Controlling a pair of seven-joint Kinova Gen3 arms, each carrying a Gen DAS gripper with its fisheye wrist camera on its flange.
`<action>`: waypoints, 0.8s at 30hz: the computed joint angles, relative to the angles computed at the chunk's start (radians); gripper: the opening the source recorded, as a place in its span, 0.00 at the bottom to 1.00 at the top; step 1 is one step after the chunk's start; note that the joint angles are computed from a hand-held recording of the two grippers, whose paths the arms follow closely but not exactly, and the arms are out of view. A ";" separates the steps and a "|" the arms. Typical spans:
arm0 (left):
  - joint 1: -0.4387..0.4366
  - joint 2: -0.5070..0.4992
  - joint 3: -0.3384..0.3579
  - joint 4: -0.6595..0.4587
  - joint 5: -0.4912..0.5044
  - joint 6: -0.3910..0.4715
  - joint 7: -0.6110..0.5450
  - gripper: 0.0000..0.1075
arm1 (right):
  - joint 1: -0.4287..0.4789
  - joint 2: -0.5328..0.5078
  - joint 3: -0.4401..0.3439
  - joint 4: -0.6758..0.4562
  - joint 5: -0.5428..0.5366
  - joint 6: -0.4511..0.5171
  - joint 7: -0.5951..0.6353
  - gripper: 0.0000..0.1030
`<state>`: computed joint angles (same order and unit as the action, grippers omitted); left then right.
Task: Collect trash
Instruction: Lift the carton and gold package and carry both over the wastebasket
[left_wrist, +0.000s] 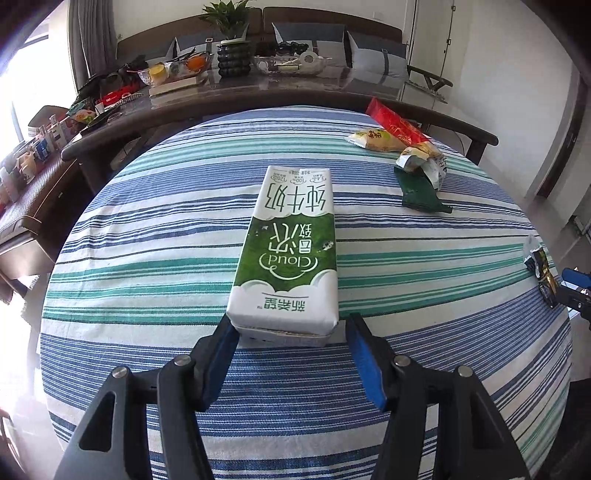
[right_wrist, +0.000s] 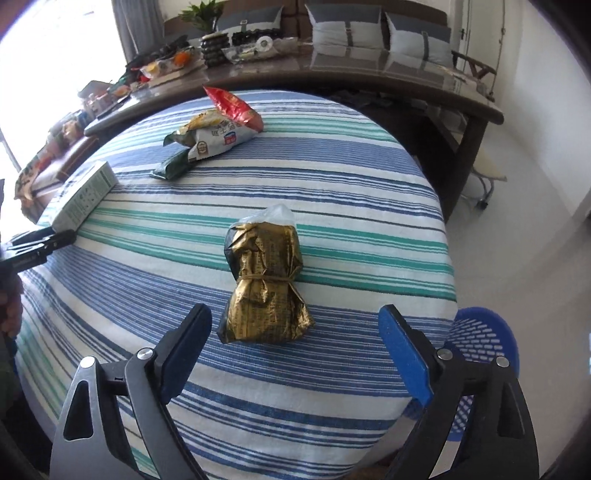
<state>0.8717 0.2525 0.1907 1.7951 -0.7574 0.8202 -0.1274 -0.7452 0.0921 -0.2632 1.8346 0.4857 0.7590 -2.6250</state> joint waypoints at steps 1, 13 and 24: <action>-0.002 -0.010 0.000 0.007 -0.008 -0.021 -0.003 0.61 | 0.004 -0.006 0.002 0.003 -0.004 -0.013 0.002 0.92; -0.091 0.020 -0.019 -0.059 0.054 -0.072 -0.147 0.70 | -0.033 0.103 0.029 -0.135 -0.039 0.032 0.145 0.93; -0.058 0.029 -0.056 -0.072 0.071 -0.047 -0.171 0.45 | -0.030 0.122 0.062 -0.161 -0.098 0.068 0.166 0.43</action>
